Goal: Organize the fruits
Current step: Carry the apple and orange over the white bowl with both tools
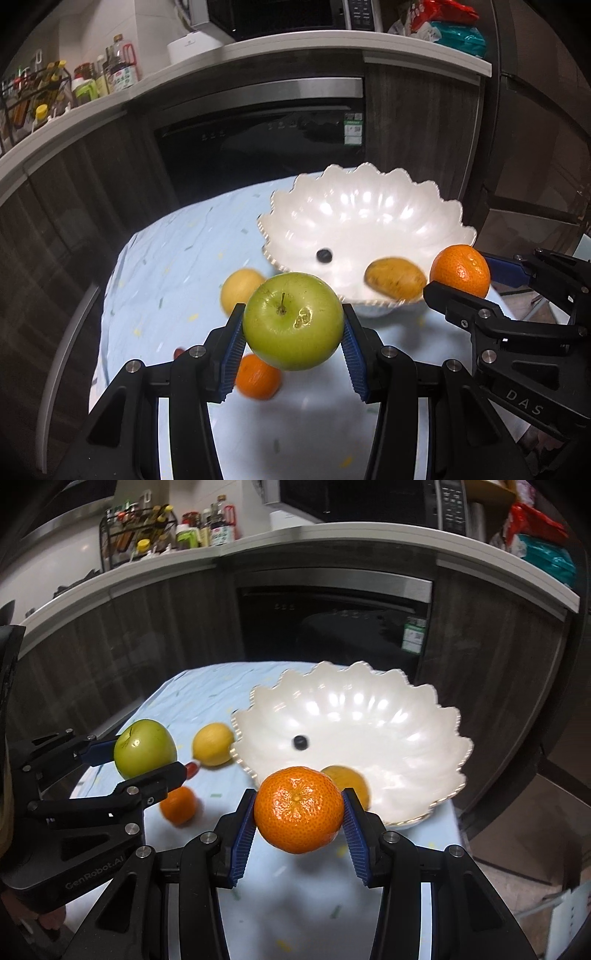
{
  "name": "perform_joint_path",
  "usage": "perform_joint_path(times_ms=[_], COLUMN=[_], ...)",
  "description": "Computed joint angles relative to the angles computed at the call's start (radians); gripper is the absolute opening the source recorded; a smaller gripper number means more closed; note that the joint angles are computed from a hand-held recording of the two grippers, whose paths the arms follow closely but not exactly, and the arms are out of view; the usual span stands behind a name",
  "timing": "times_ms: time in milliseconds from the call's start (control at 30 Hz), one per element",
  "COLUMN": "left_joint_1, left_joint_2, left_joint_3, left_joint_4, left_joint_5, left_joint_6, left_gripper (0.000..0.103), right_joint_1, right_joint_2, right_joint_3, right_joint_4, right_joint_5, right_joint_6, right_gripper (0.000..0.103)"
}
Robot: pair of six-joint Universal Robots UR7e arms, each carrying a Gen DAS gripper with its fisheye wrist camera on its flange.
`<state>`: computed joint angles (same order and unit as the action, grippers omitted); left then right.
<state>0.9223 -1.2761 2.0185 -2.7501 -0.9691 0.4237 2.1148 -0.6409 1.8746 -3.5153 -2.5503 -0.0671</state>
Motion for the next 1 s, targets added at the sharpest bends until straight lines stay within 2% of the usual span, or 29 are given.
perform_joint_path(times_ms=[500, 1000], left_joint_1=[-0.014, 0.005], left_joint_2=[0.122, 0.246], left_joint_3=[-0.112, -0.206], left_joint_4=[-0.001, 0.019], left_joint_5=[-0.034, -0.034], left_joint_6=[-0.013, -0.040], left_gripper=[0.048, 0.048], right_joint_1=[-0.039, -0.117], right_joint_2=[-0.049, -0.071], right_joint_3=[-0.008, -0.014], right_joint_4=[-0.078, -0.060], right_joint_5=[-0.082, -0.079], right_joint_6=[-0.070, -0.047], right_gripper=[0.046, 0.046])
